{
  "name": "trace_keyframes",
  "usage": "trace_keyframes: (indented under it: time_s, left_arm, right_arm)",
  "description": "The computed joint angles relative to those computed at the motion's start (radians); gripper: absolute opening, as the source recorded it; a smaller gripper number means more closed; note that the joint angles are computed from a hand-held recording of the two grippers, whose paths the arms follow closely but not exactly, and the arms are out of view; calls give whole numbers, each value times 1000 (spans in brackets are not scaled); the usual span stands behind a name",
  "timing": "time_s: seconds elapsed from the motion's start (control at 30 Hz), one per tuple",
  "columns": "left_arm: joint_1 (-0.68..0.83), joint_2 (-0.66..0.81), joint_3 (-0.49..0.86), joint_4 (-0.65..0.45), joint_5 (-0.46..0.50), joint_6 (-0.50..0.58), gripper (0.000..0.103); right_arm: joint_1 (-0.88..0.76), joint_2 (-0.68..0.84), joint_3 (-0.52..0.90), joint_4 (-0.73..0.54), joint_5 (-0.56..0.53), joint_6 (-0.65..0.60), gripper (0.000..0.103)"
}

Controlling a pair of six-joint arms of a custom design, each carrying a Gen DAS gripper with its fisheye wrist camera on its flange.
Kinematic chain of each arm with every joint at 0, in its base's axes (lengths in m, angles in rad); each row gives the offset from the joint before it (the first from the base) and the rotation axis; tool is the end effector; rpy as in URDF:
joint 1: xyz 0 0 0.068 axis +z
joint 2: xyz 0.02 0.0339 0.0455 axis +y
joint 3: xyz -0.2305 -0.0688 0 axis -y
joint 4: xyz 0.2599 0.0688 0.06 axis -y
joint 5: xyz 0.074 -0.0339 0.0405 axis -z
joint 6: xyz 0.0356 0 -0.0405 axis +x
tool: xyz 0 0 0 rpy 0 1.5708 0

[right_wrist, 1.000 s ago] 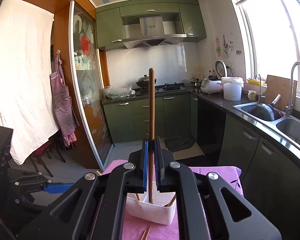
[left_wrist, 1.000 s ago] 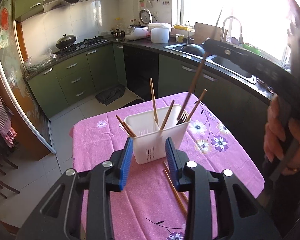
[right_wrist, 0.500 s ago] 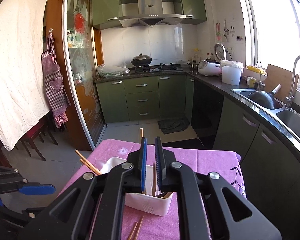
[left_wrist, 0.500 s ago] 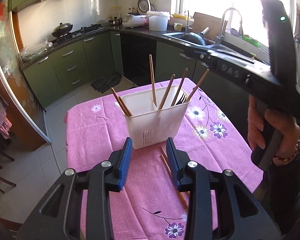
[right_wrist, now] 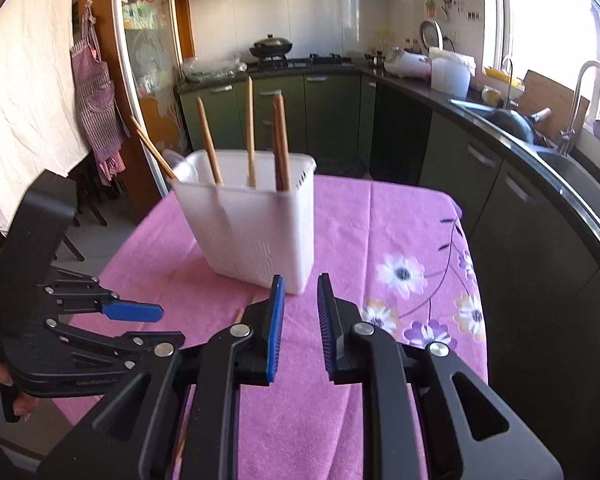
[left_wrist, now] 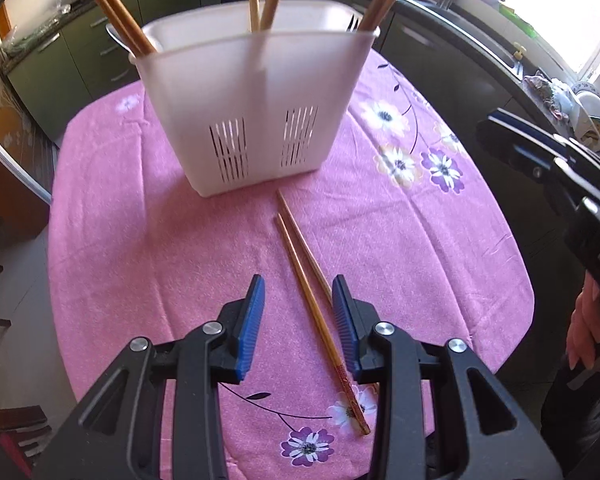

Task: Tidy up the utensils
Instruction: 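Grasp and lift a bamboo chopstick with the left tool while the right tool reaches toward the last chopstick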

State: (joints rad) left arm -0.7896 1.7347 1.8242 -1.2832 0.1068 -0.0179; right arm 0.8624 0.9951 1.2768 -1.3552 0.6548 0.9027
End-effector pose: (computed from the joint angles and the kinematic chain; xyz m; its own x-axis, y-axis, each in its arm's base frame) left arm 0.2447 -0.2522 0.3222 -0.6677 0.6480 -0.3664 0.7218 0.6840 -0.1057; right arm 0.1311 0.1197 0.3469 -0.6787 0.1648 -0.7157 0.1928 0.9803 0.0429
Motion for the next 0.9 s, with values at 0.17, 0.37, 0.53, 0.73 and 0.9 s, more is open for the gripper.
trace_keyframes:
  time_s: [0.17, 0.37, 0.53, 0.73, 0.9]
  left_arm:
    - [-24, 78, -25, 19, -6, -56, 34]
    - [-51, 153, -10, 20, -43, -95, 32]
    - [-74, 172, -2, 31, -75, -115, 26]
    - [-79, 185, 9, 23, -74, -123, 23]
    - [-67, 168, -23, 20, -63, -117, 23]
  right_arm:
    - [-143, -79, -207, 99, -165, -60, 18]
    - [-221, -136, -293, 154, -236, -114, 18]
    - [-254, -154, -296, 164, -257, -144, 18]
    - [-255, -164, -296, 164, -263, -145, 20]
    - [-256, -163, -294, 165, -269, -144, 20]
